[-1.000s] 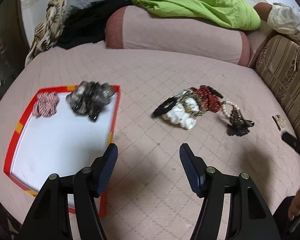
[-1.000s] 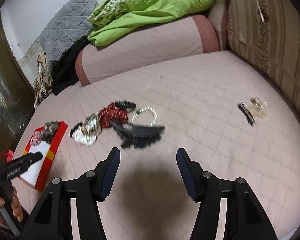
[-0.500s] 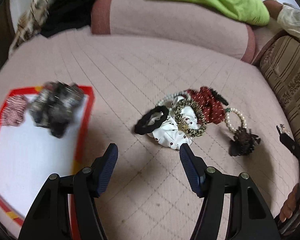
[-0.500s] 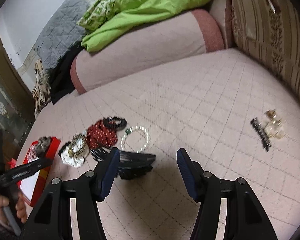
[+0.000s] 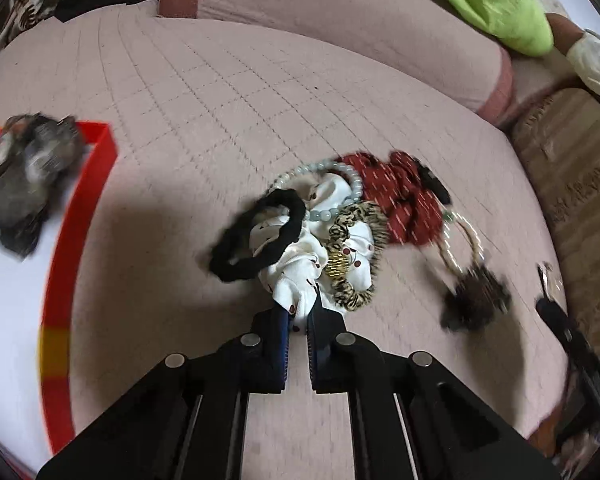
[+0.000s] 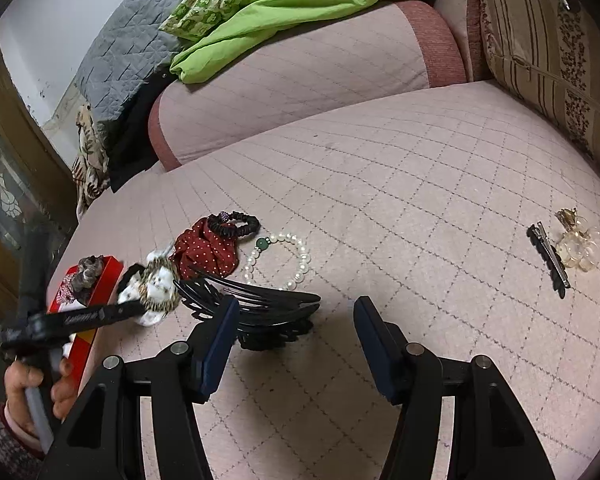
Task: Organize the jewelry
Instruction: 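Grasp the white polka-dot scrunchie with the left tool, then grasp the leopard scrunchie with the right tool while the left tool holds the white scrunchie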
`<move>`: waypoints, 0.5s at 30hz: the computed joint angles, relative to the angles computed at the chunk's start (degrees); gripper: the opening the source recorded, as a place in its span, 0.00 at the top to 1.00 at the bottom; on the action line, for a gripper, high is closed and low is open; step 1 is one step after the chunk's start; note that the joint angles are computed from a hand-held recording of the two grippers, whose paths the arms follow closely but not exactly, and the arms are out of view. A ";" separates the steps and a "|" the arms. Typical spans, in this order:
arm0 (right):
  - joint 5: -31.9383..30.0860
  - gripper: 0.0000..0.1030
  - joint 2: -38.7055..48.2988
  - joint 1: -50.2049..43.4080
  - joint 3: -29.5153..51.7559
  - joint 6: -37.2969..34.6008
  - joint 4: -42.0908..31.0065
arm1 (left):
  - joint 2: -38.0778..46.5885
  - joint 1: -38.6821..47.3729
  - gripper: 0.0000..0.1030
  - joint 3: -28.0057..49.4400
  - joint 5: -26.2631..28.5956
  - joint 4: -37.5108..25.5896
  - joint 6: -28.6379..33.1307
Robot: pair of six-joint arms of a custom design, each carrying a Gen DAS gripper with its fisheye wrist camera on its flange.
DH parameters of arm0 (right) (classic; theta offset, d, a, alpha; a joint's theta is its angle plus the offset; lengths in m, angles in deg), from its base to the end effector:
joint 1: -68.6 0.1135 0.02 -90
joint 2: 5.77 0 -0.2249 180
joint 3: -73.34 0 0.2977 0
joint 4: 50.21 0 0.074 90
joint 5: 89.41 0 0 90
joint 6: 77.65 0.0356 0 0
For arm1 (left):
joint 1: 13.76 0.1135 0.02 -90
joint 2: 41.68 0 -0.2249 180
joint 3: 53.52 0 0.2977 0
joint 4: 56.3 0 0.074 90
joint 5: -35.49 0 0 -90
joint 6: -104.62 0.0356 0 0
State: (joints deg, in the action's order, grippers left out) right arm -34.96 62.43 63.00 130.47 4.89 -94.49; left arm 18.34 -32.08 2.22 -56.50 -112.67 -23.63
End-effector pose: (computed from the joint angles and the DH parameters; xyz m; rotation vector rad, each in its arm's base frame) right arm 0.2878 -0.0074 0.1805 -0.2784 2.3911 0.6780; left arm 0.2455 -0.0800 0.1906 -0.4722 2.6174 -0.2894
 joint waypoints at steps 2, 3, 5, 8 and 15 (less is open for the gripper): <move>-0.44 0.38 -0.35 -0.20 -0.16 -0.33 -0.40 | -5.98 -1.58 0.93 -2.58 -0.06 -3.35 -0.84; -0.65 0.38 -0.64 -0.20 -0.33 -0.46 -0.67 | -10.22 -3.21 0.93 -4.33 -0.50 -6.22 -1.44; -1.05 0.38 -1.24 0.02 -0.81 -0.66 -1.08 | -16.60 -6.01 0.93 -7.21 -0.70 -10.34 -2.56; -1.75 0.38 -3.23 0.70 -2.26 -0.82 -2.02 | -24.76 -7.79 0.85 -10.99 0.74 -15.15 -3.14; -1.24 0.38 -11.74 9.75 -9.04 -0.05 -4.76 | -34.34 -4.57 0.65 -14.87 -3.00 -20.24 -6.22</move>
